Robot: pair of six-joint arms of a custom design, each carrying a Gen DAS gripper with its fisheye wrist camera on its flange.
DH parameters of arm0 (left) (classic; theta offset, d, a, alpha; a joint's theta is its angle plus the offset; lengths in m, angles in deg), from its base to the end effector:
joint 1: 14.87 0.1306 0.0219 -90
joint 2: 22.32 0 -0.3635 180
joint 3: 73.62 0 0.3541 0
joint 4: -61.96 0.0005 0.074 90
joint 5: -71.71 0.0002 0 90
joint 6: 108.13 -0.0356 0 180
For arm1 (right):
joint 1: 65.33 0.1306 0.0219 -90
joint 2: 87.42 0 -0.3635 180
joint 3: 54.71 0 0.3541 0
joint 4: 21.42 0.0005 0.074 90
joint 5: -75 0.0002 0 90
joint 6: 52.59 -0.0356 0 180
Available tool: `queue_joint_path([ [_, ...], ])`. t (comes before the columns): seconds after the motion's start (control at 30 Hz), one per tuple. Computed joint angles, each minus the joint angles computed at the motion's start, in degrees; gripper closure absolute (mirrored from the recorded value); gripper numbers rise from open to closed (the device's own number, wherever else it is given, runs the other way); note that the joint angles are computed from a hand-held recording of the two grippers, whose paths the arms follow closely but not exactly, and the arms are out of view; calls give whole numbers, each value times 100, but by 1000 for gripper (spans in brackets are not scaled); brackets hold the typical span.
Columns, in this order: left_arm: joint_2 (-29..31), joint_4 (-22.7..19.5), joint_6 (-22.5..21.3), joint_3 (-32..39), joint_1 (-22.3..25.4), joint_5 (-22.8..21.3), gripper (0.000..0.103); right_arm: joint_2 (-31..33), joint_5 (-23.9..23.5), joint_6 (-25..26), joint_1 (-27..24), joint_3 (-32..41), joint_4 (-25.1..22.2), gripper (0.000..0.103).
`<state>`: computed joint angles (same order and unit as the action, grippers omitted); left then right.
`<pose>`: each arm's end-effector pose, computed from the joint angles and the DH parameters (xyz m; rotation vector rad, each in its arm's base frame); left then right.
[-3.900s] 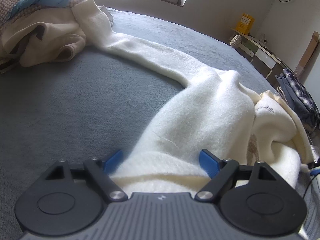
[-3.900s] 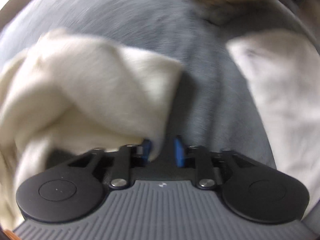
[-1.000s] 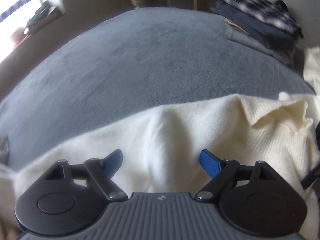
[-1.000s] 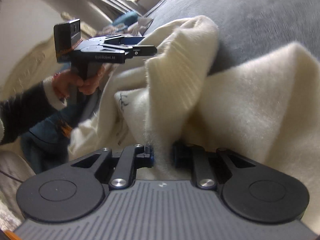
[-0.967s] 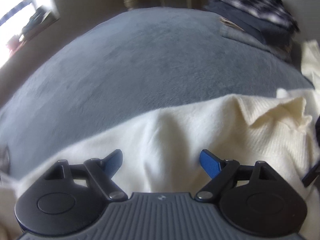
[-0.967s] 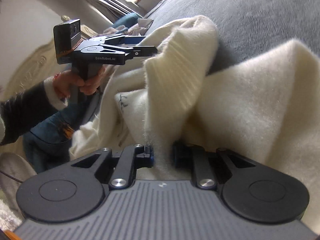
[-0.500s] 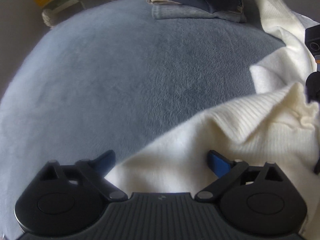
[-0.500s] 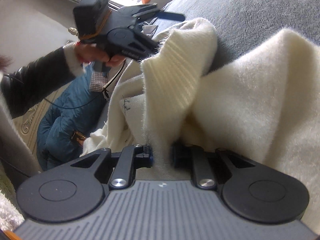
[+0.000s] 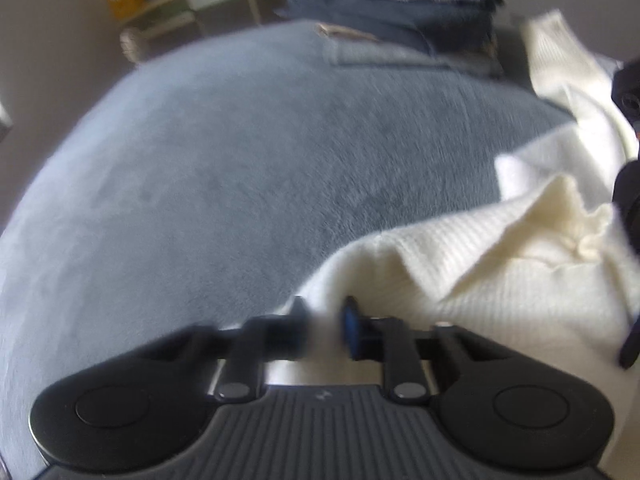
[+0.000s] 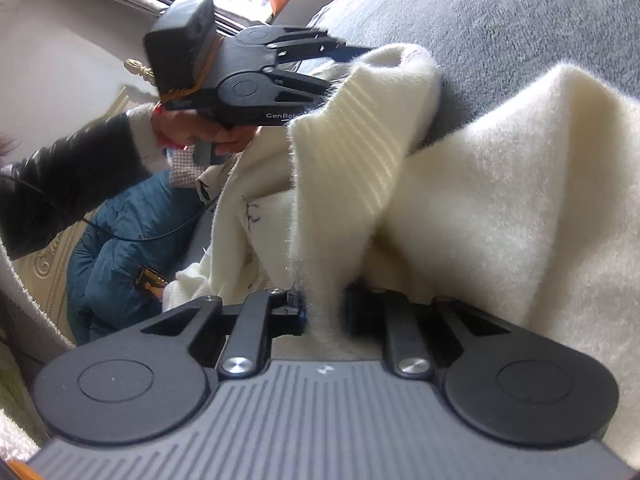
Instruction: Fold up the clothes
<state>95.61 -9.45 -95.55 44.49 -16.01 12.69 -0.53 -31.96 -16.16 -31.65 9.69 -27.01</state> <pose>0.5792 -0.0304 0.3538 1.6989 1.8933 -0.2945 0.3478 0.2437 0.3071 0.1923 2.2738 1.1860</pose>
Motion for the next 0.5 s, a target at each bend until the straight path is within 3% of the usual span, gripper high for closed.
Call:
queue_joint_path([
  [0.23,-638,914,1046,-681,498,694,94,-185,784,595,187,351,-640,88],
  [0.5,-1440,2351,3233,-1152,1437,1473,95,-314,1845,1550,387,992,-700,91],
])
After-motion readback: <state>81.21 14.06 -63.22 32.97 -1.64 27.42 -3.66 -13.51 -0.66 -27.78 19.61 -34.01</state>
